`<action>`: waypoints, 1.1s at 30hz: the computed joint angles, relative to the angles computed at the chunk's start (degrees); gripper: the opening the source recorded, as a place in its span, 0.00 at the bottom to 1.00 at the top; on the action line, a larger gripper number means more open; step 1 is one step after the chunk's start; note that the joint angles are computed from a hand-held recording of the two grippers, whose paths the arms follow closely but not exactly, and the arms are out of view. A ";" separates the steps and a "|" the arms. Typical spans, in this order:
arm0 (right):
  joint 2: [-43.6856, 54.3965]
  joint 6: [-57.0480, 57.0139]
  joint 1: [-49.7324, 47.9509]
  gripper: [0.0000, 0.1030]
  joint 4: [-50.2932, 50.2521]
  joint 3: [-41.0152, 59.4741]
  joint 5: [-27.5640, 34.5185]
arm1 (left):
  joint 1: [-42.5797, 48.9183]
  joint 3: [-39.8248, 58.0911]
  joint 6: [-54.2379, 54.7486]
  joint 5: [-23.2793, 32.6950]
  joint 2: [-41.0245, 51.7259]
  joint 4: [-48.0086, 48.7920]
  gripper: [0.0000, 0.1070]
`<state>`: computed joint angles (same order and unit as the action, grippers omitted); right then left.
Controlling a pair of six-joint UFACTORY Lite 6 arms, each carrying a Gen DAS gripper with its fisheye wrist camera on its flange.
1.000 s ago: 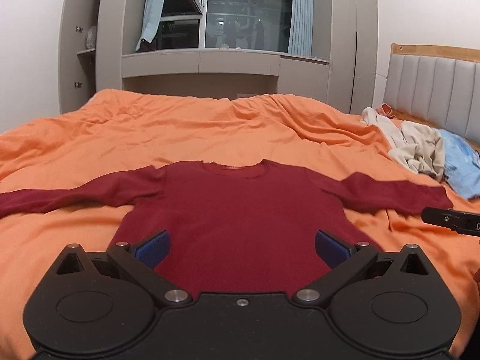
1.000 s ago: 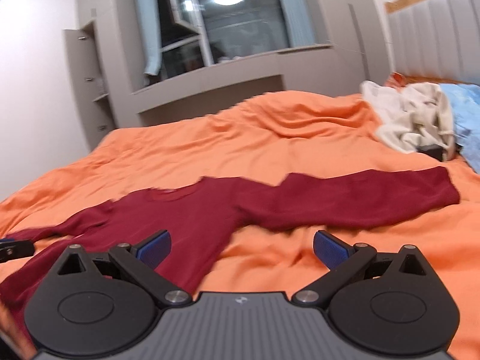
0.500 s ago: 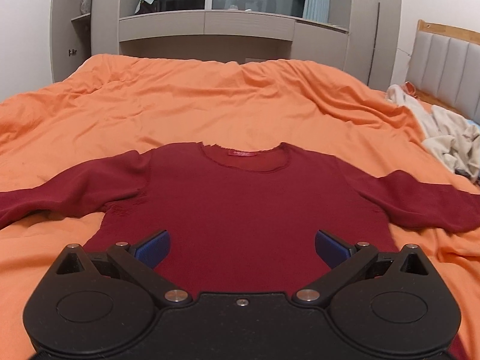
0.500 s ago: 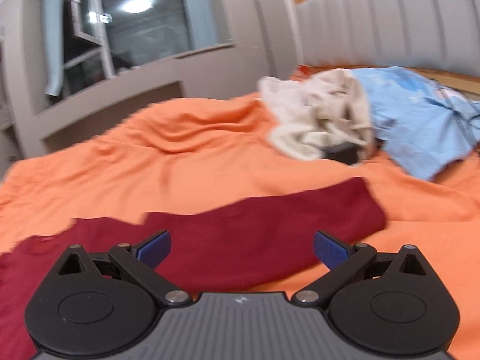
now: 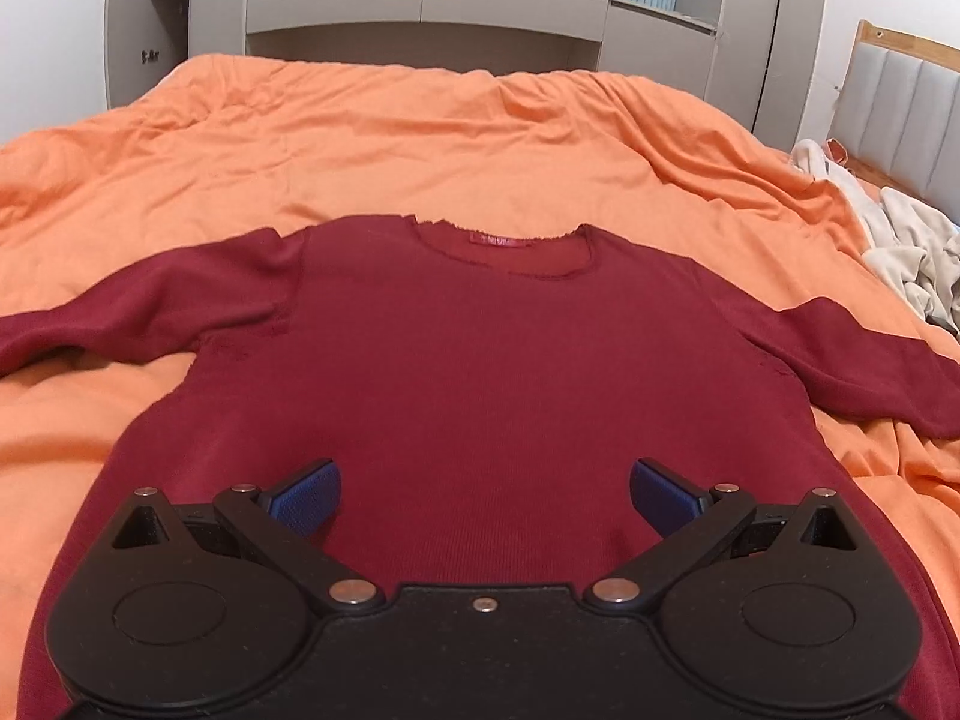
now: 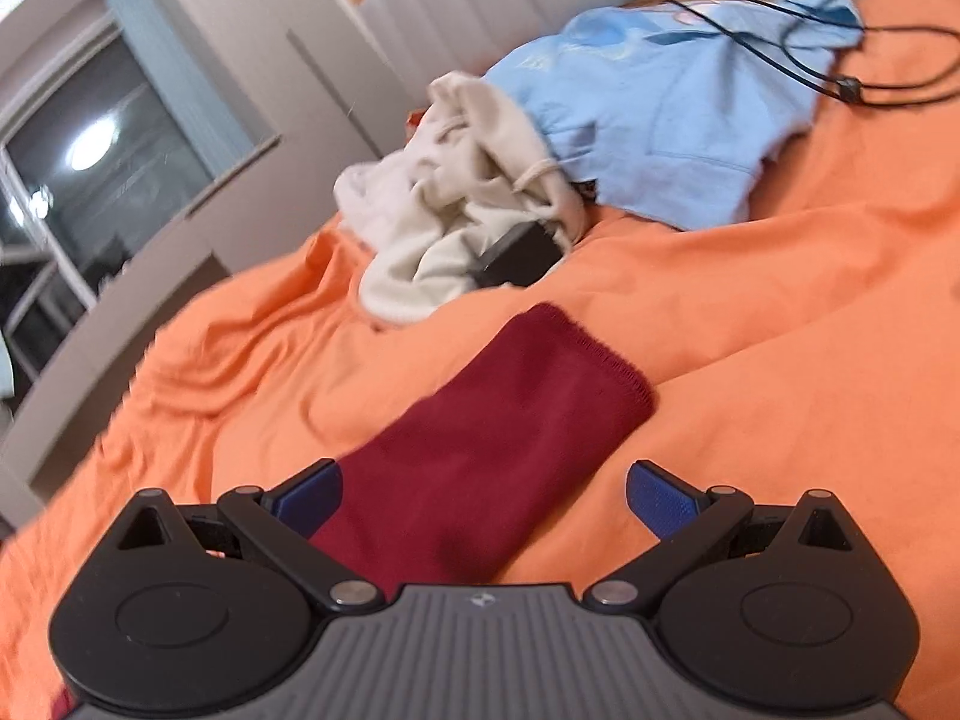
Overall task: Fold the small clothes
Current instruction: 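Move the right tool to the sweater's sleeve cuff and close on it, then lift the sleeve with the right tool and lay it across the sweater body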
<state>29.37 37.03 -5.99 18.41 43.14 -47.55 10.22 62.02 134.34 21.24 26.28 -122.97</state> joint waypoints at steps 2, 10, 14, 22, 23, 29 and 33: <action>1.22 1.09 -0.77 0.98 0.44 0.40 -1.49 | 0.00 0.29 -0.90 -0.27 0.42 0.94 0.96; 2.76 -8.61 1.39 0.32 12.50 4.01 4.54 | 0.32 0.15 -2.54 0.34 0.61 3.06 0.96; 2.44 -11.79 2.56 0.15 14.44 4.17 4.34 | -0.32 0.34 -2.07 -0.51 0.71 2.97 0.96; -1.83 -34.87 9.85 0.09 29.89 6.69 2.63 | 0.45 2.75 -10.87 -0.16 1.68 10.92 0.96; -2.48 -38.30 11.24 0.09 31.92 7.39 1.94 | 0.79 3.36 -13.09 0.14 1.88 12.89 0.96; -4.04 -56.66 18.75 0.08 40.72 17.30 3.26 | 2.94 4.36 -18.08 2.38 1.04 17.36 0.96; -0.78 -65.90 24.58 0.08 43.20 28.52 5.50 | 4.49 5.04 -20.35 2.86 0.42 18.32 0.96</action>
